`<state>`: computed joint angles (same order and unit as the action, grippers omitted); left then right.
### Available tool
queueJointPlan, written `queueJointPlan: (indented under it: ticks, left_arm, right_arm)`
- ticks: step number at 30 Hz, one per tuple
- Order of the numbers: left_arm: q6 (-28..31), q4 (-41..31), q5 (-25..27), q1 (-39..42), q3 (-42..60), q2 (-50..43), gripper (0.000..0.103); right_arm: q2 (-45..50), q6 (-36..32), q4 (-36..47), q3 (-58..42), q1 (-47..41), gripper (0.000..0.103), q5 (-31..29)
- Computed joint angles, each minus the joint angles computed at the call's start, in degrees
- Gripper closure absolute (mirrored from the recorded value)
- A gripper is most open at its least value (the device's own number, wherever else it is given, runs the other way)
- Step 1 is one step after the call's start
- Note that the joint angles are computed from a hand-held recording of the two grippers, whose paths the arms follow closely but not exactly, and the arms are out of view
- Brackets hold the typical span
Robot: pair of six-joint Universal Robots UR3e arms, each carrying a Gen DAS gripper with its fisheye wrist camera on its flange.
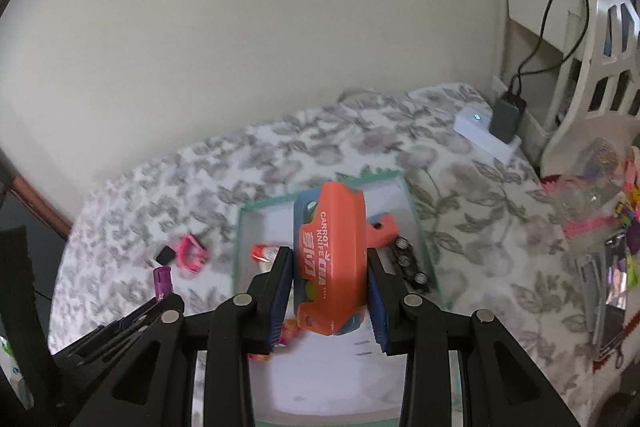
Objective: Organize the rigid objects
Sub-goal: 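Carry the lighter and toy phone over the tray and lower them with both grippers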
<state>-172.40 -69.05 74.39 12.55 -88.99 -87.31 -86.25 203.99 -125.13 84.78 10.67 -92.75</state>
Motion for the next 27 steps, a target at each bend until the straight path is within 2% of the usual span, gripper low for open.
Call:
queueJointPlan:
  ticks: [4, 15, 19, 27]
  left_arm:
    - [-0.75, -2.38, 3.39, -2.52, 0.27, -1.74, 0.083]
    - [-1.05, -6.64, 4.04, -4.76, 0.86, -5.63, 0.083]
    - [-1.21, -6.97, 6.02, -6.05, 1.14, -6.52, 0.083]
    - [-1.25, -7.77, 7.98, -7.54, 1.77, -7.83, 0.083]
  right_arm:
    - [1.43, -0.86, 1.18, 2.77, -2.30, 0.066, 4.62]
    - [6.90, -3.34, 5.36, 1.05, -0.35, 0.066, 3.08]
    - [7.54, -3.99, 5.70, 1.36, -0.85, 0.065, 4.90]
    - [9.44, -5.00, 7.36, -0.61, 0.10, 0.065, 4.14]
